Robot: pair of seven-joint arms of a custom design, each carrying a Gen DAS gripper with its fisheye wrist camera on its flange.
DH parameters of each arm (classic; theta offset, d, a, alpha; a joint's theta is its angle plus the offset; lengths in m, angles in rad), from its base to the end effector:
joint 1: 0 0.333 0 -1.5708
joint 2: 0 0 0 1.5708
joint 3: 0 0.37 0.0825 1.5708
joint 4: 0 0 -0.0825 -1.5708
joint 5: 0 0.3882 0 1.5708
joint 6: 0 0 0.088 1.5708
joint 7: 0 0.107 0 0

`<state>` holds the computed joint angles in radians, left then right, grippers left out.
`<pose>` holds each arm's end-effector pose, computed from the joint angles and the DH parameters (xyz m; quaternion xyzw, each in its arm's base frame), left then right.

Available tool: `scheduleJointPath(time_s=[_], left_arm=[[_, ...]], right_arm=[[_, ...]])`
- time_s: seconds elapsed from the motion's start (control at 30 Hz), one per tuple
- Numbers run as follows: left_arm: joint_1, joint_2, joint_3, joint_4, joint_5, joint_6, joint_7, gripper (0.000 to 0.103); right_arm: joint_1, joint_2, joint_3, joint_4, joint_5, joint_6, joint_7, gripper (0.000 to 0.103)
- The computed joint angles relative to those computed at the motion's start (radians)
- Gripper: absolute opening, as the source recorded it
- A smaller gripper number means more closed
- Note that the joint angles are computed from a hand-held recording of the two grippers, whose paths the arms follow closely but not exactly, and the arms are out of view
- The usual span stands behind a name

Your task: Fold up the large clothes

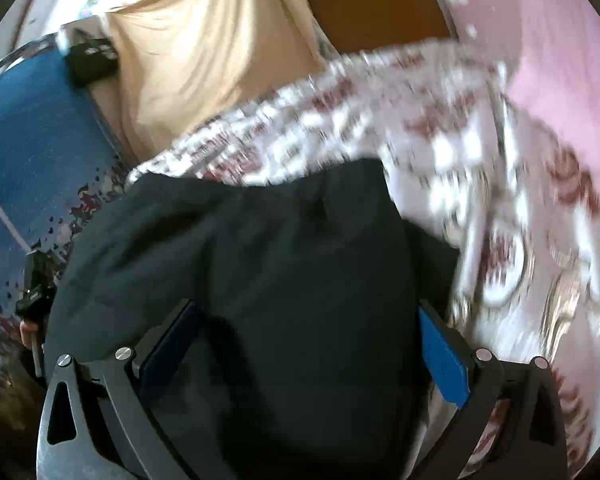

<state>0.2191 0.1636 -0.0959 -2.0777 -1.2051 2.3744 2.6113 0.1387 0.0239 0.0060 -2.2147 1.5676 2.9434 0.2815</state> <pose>0.5992 0.0661 0.4198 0.6242 -0.6527 0.4279 0.0348 0.5470 0.0138 0.4498 -0.6220 0.6457 -0.1607 0.4127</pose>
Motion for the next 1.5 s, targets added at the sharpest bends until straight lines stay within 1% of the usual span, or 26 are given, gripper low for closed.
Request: scheduleJointPath(time_s=[0.03, 0.07, 0.1, 0.13, 0.17, 0.2, 0.23, 0.27, 0.3, 0.37, 0.4, 0.47, 0.63, 0.8, 1.03, 1.1, 1.2, 1.23, 1.3, 1.37, 1.43, 1.47, 1.5], left_arm=[[-0.001, 0.001, -0.001, 0.001, -0.001, 0.002, 0.001, 0.103], [-0.001, 0.002, -0.001, 0.002, -0.003, 0.003, 0.002, 0.103], [-0.001, 0.0, -0.001, 0.001, -0.002, 0.001, 0.001, 0.103], [0.0, 0.001, -0.001, 0.003, -0.002, -0.002, 0.0, 0.103], [0.0, 0.002, -0.001, 0.004, -0.002, -0.004, -0.001, 0.103], [0.001, 0.003, -0.001, 0.005, -0.001, -0.005, -0.001, 0.103], [0.003, 0.0, 0.0, 0.001, -0.002, -0.008, 0.003, 0.103], [0.004, -0.001, 0.001, -0.001, -0.002, -0.011, 0.006, 0.103], [0.004, 0.0, 0.001, 0.001, 0.0, -0.015, 0.006, 0.103], [0.006, 0.004, 0.002, 0.006, 0.003, -0.024, 0.005, 0.103], [0.008, 0.007, 0.003, 0.009, 0.004, -0.029, 0.005, 0.103], [0.011, 0.013, 0.003, 0.016, 0.008, -0.04, 0.004, 0.103], [0.02, 0.037, 0.0, 0.046, 0.04, -0.08, -0.018, 0.103], [0.019, 0.037, -0.009, 0.049, 0.067, -0.063, -0.029, 0.103], [-0.003, 0.015, -0.017, 0.03, 0.112, -0.001, -0.038, 0.103], [-0.004, 0.014, -0.017, 0.031, 0.114, 0.003, -0.042, 0.103], [-0.005, 0.018, -0.019, 0.034, 0.114, 0.008, -0.045, 0.103], [-0.006, 0.017, -0.02, 0.034, 0.113, 0.011, -0.046, 0.103], [-0.006, 0.014, -0.021, 0.031, 0.112, 0.015, -0.04, 0.103], [-0.006, 0.013, -0.021, 0.03, 0.109, 0.016, -0.033, 0.103], [-0.006, 0.01, -0.021, 0.027, 0.101, 0.017, -0.026, 0.098], [-0.007, 0.007, -0.021, 0.025, 0.097, 0.021, -0.022, 0.093], [-0.009, 0.002, -0.021, 0.021, 0.094, 0.028, -0.017, 0.089]], right_arm=[[-0.001, 0.003, -0.001, 0.009, 0.015, -0.006, -0.029, 0.102], [-0.004, 0.028, -0.004, 0.024, -0.029, -0.014, 0.012, 0.102], [-0.013, 0.048, -0.011, 0.032, -0.102, -0.046, 0.089, 0.102], [-0.03, 0.068, -0.019, 0.045, -0.139, -0.106, 0.148, 0.102], [-0.045, 0.077, -0.02, 0.049, -0.135, -0.138, 0.171, 0.102], [-0.053, 0.081, -0.021, 0.047, -0.137, -0.124, 0.225, 0.102], [-0.057, 0.077, -0.017, 0.04, -0.125, -0.104, 0.234, 0.101], [-0.058, 0.069, -0.016, 0.029, -0.137, -0.079, 0.277, 0.101], [-0.058, 0.067, -0.013, 0.025, -0.148, -0.074, 0.292, 0.101], [-0.059, 0.065, -0.013, 0.013, -0.252, -0.099, 0.378, 0.102], [-0.062, 0.068, -0.012, 0.014, -0.275, -0.114, 0.398, 0.102], [-0.076, 0.067, -0.011, 0.014, -0.257, -0.16, 0.383, 0.102], [-0.102, 0.063, -0.017, 0.015, -0.145, -0.317, 0.243, 0.102], [-0.112, 0.08, -0.025, 0.015, -0.064, -0.371, 0.18, 0.102], [-0.103, 0.085, -0.021, 0.01, 0.005, -0.352, 0.12, 0.102], [-0.098, 0.086, -0.02, 0.01, 0.018, -0.335, 0.111, 0.102], [-0.093, 0.071, -0.019, -0.021, 0.081, -0.315, 0.042, 0.102], [-0.087, 0.065, -0.018, -0.026, 0.082, -0.299, 0.04, 0.102], [-0.073, 0.064, -0.015, -0.02, 0.037, -0.261, 0.084, 0.102], [-0.052, 0.058, -0.006, -0.02, -0.058, -0.2, 0.178, 0.102], [-0.043, 0.054, -0.004, -0.022, -0.146, -0.179, 0.301, 0.102], [-0.04, 0.05, -0.004, -0.026, -0.182, -0.176, 0.376, 0.102], [-0.036, 0.046, -0.002, -0.03, -0.207, -0.162, 0.418, 0.101]])
